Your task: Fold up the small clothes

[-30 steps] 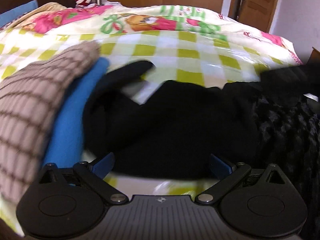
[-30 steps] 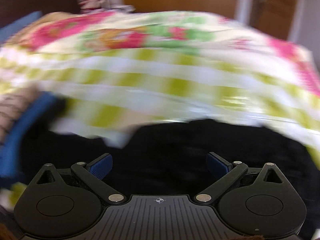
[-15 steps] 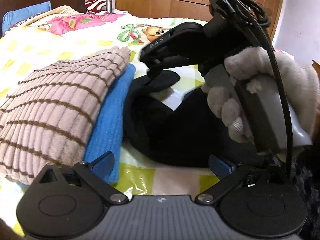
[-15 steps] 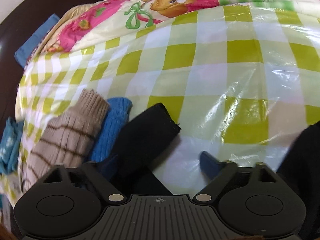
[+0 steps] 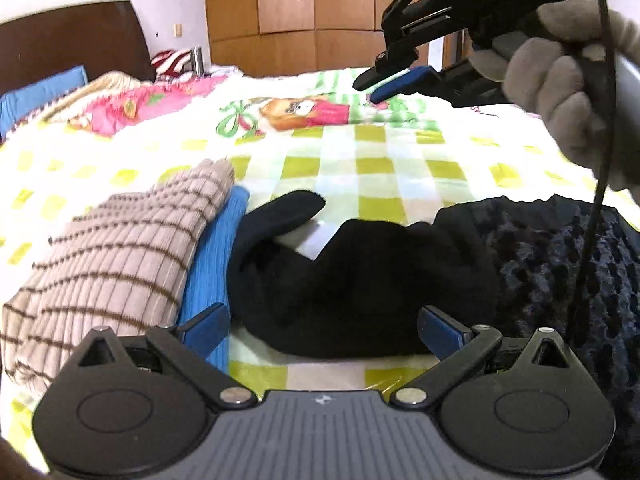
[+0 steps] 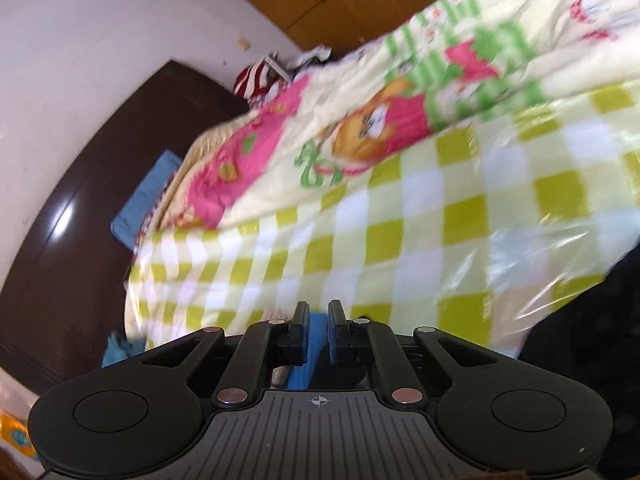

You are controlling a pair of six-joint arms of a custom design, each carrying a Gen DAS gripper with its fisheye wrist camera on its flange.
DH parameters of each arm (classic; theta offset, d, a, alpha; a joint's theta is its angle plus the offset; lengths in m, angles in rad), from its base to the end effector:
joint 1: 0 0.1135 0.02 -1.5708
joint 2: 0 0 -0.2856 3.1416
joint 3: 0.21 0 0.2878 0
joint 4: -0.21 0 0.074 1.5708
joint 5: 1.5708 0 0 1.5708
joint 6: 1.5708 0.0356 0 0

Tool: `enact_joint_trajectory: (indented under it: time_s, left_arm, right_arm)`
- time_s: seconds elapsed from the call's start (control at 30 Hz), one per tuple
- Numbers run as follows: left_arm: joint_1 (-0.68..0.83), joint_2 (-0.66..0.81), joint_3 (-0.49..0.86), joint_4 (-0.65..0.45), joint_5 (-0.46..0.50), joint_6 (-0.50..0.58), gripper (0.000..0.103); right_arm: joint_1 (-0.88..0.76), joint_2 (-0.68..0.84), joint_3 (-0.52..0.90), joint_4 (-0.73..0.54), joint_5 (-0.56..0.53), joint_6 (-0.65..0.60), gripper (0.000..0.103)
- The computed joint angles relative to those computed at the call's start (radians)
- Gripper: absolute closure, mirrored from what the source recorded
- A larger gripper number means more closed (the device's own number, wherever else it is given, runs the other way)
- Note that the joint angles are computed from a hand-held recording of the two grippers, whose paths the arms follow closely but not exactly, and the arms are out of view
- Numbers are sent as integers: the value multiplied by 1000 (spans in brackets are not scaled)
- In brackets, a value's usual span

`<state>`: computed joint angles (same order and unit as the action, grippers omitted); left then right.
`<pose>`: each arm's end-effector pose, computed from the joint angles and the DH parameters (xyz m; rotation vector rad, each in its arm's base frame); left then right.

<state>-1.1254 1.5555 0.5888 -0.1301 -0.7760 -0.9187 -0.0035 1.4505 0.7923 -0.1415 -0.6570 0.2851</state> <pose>0.1389 -0.2332 0.1130 0.0112 2.2589 0.0160 0.3164 0.0206 0.1990 0.0160 2.3380 0.9135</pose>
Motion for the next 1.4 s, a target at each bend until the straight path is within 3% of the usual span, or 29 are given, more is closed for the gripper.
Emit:
enact_joint_trajectory:
  time_s: [0.07,0.17,0.33,0.4,0.43,0.53,0.6,0.7,0.9,1.13,1.27,1.4]
  left_arm:
    - [-3,-2,-7,17,-1,4,0]
    - [37,7,-37,63,21,32,0]
    - [98,24,-95,96,49,25,0]
    - [134,22,-130,146,79,28,0]
    - [160,21,-144,177,98,37,0]
    - [192,19,-170,241,126,55,0]
    - [189,20,-173,258,124,64,0]
    - [162,-3,-170,219,103,47,0]
    - [101,-98,-131,97,19,39,0]
    - [10,-49,10,106,-47,140,0]
    - [-2,80,125,165,-3,244,0]
    - [-10,262,291,174,53,316,0]
  right_arm:
    - [-1,17,27,-91,-27,-77,85]
    - [73,88,19,-95,28,-83,63]
    - [212,312,71,0,143,25,59]
    - [227,379,95,45,158,65,49]
    - [228,409,107,66,146,95,48]
    - [231,423,90,151,143,158,56]
    - [238,406,77,171,162,162,82]
    - [232,363,65,177,128,167,94]
    - [147,109,-17,178,5,175,96]
    - [-226,-224,-51,-39,-270,42,96]
    - [-528,-223,-13,-175,-426,-109,96]
    - [-755,-41,56,-259,-465,-269,96]
